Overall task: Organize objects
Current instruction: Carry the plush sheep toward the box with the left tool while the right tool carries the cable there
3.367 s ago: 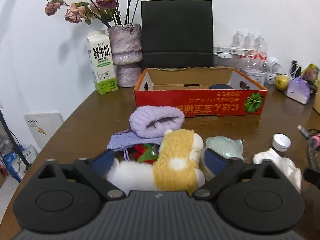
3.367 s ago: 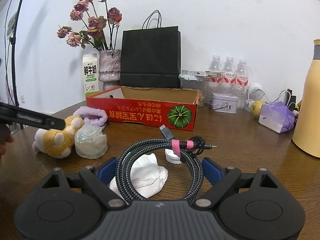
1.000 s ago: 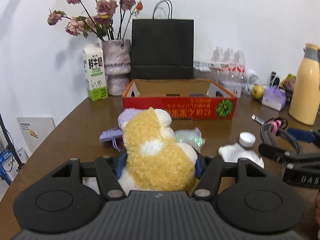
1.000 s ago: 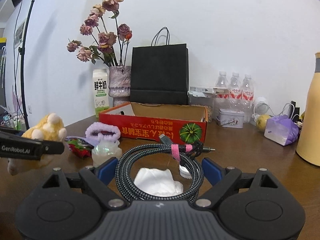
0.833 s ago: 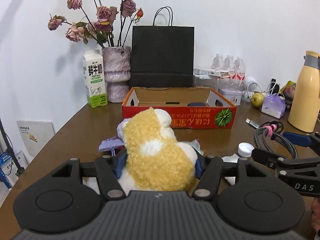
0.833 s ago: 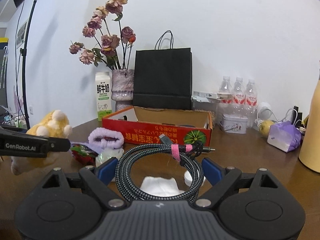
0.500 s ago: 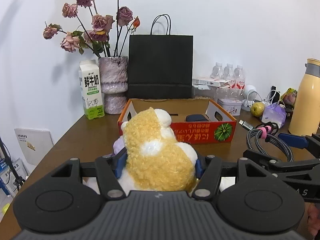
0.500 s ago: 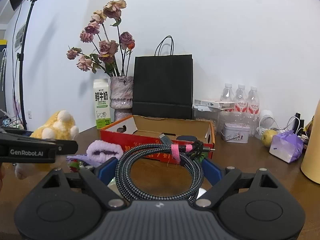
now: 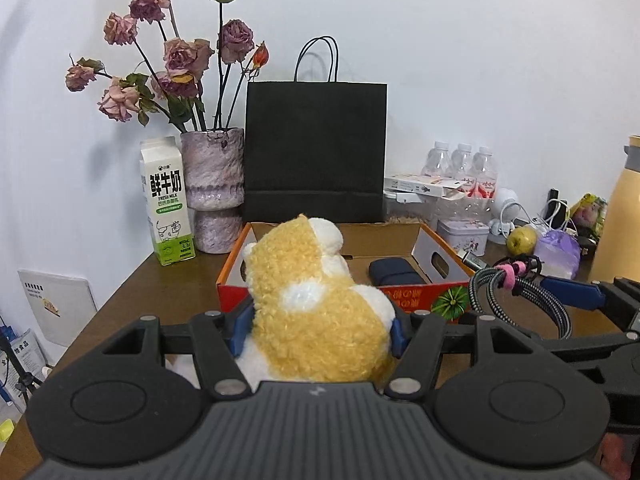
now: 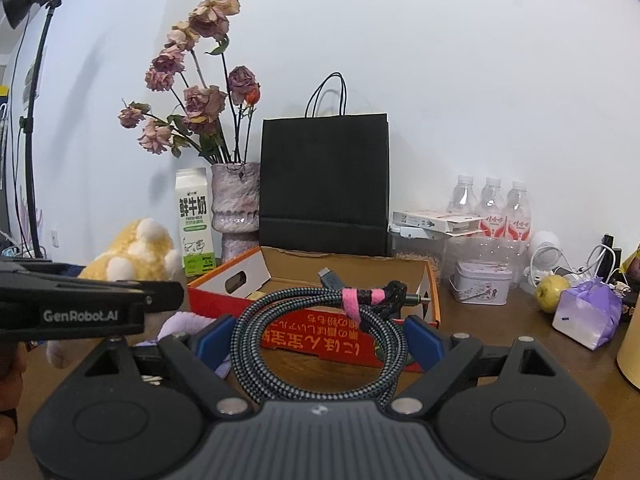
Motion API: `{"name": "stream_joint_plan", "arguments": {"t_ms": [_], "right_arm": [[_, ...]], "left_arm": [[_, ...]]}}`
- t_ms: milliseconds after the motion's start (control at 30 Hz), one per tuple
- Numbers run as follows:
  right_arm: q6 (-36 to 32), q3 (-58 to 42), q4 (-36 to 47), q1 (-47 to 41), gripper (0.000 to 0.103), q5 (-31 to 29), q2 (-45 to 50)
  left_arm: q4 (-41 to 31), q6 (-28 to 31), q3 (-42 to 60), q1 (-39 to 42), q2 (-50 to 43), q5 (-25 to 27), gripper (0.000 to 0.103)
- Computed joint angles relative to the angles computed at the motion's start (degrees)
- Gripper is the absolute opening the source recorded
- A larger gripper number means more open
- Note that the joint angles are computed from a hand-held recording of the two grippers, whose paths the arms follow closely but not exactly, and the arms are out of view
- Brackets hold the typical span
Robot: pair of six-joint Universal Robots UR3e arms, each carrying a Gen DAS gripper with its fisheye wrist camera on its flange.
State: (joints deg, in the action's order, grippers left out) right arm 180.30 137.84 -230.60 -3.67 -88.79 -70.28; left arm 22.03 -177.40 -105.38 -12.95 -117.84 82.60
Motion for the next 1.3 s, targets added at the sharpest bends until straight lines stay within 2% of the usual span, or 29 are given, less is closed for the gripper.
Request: {"name": "stream_joint_plan", "arguments": {"t_ms": [600, 1300], "right_arm": [[0.3, -17.84, 7.9, -2.41, 0.089, 0.64, 8.19], [-1.26, -34.12, 16.04, -4.98, 0.089, 2.2, 16.84]], "left_arm": [[-11.22, -4.63, 26.58, -1.93, -13.37, 3.3, 0.063], [-24.77, -5.66, 54.97, -2.43, -28.2, 5.24, 0.063]]}}
